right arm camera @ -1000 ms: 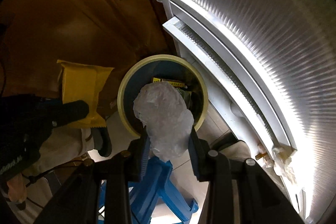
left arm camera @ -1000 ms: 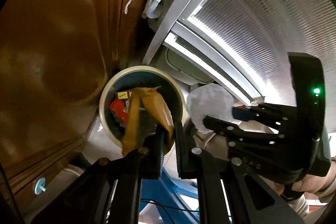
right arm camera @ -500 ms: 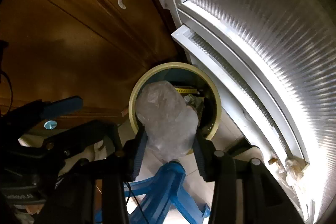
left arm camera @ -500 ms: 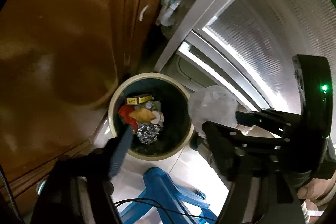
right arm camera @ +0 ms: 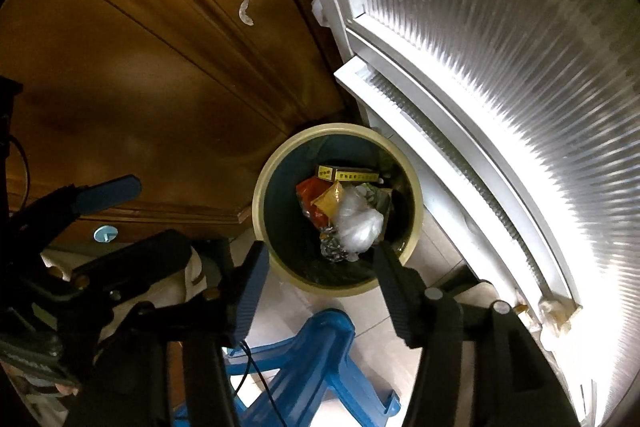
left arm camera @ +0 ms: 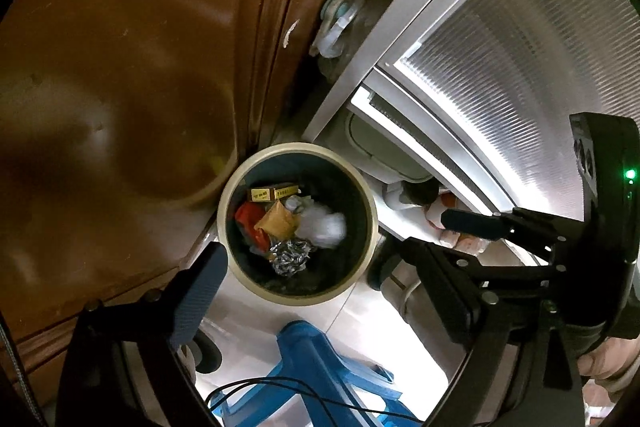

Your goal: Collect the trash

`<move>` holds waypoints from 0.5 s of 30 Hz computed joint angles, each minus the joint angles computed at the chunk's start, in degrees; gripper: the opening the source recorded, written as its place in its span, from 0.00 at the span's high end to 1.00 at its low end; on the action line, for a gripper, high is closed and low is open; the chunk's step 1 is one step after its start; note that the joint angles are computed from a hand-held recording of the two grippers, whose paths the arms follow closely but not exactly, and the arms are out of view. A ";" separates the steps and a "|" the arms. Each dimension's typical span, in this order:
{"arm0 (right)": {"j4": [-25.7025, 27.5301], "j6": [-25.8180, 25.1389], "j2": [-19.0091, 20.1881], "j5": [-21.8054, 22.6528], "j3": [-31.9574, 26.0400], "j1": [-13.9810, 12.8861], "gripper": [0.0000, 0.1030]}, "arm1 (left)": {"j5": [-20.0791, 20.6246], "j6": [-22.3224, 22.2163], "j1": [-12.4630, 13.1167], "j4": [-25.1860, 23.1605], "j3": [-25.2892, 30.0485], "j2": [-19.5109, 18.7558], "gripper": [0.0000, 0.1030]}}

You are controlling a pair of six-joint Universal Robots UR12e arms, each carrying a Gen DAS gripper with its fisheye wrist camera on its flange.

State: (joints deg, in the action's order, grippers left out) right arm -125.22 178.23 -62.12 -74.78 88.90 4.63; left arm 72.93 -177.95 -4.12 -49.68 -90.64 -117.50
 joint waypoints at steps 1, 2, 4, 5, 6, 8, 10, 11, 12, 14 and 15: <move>-0.24 0.11 -0.08 -0.08 0.08 0.05 0.45 | -0.07 0.17 0.04 -0.12 0.01 -0.02 0.08; -0.27 0.14 -0.21 -0.08 0.18 0.02 0.45 | -0.14 0.22 0.04 -0.24 0.00 0.00 0.08; -0.36 0.46 -0.46 -0.01 0.39 0.01 0.45 | -0.07 0.46 -0.02 -0.24 -0.04 0.14 0.08; -0.46 0.70 -0.66 -0.06 0.58 -0.03 0.45 | -0.04 0.58 -0.04 -0.18 -0.09 0.16 0.08; -0.70 0.76 -0.76 -0.04 0.80 -0.14 0.45 | -0.05 0.73 -0.08 -0.20 -0.13 0.30 0.08; -1.08 1.04 -1.33 -0.13 1.34 -0.24 0.45 | -0.20 1.17 -0.09 0.06 -0.45 0.65 0.04; -1.40 1.31 -1.82 -0.35 1.86 -0.30 0.45 | 0.05 1.75 -0.20 0.35 -0.84 1.17 0.01; -1.61 1.60 -2.28 -0.32 2.21 -0.32 0.45 | -0.16 2.03 -0.22 0.51 -1.09 1.52 0.01; -1.79 1.89 -2.54 -0.37 2.29 -0.26 0.45 | -0.23 2.17 -0.26 0.70 -1.28 1.76 0.01; -2.28 2.07 -3.25 -0.40 2.75 -0.31 0.45 | -0.21 2.59 -0.44 1.29 -1.78 2.51 0.01; -2.77 2.13 -3.74 -0.59 3.06 -0.26 0.45 | -0.30 2.82 -0.46 1.55 -2.03 2.90 0.01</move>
